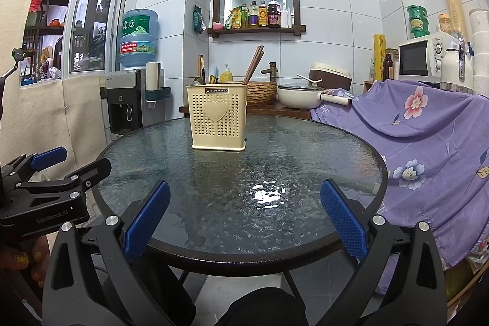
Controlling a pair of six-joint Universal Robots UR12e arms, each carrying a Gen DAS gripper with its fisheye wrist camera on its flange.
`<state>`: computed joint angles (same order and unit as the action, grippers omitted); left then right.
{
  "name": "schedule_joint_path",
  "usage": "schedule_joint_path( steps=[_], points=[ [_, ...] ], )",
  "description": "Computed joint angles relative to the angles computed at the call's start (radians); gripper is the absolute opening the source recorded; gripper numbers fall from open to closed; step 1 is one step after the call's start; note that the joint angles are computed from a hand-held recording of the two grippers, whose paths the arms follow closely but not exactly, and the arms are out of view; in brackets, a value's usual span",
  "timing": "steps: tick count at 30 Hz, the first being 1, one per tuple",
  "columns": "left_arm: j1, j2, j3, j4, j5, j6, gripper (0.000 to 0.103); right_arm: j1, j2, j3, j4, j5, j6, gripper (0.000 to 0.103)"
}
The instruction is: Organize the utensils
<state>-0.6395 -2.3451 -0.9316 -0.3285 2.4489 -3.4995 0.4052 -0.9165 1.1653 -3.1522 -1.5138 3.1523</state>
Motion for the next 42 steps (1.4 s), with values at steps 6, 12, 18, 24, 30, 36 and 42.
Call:
schedule_joint_path(
  steps=[6, 12, 18, 24, 30, 36, 42],
  points=[
    [0.000, 0.001, 0.000, -0.005, -0.001, -0.002, 0.096, -0.001, 0.000, 0.002, 0.000, 0.003, -0.004, 0.097],
    [0.001, 0.002, -0.002, -0.004, -0.004, -0.001, 0.096, -0.002, 0.000, 0.002, 0.000, 0.003, -0.004, 0.097],
    [0.001, 0.003, -0.002, -0.007, -0.004, -0.005, 0.096, -0.002, 0.000, 0.003, -0.001, 0.005, -0.006, 0.097],
    [0.001, 0.001, 0.000, -0.008, -0.004, -0.004, 0.096, -0.003, 0.000, 0.002, 0.001, 0.007, -0.007, 0.097],
    [0.001, 0.001, 0.001, -0.010, -0.004, -0.005, 0.096, -0.003, 0.001, 0.002, 0.001, 0.006, -0.009, 0.097],
    [0.001, 0.001, 0.000, -0.010, -0.002, -0.011, 0.096, -0.003, 0.002, 0.001, 0.001, 0.008, -0.009, 0.097],
    [0.003, 0.001, -0.001, -0.008, -0.011, -0.013, 0.096, -0.004, 0.004, -0.002, 0.002, 0.010, -0.008, 0.097]
  ],
)
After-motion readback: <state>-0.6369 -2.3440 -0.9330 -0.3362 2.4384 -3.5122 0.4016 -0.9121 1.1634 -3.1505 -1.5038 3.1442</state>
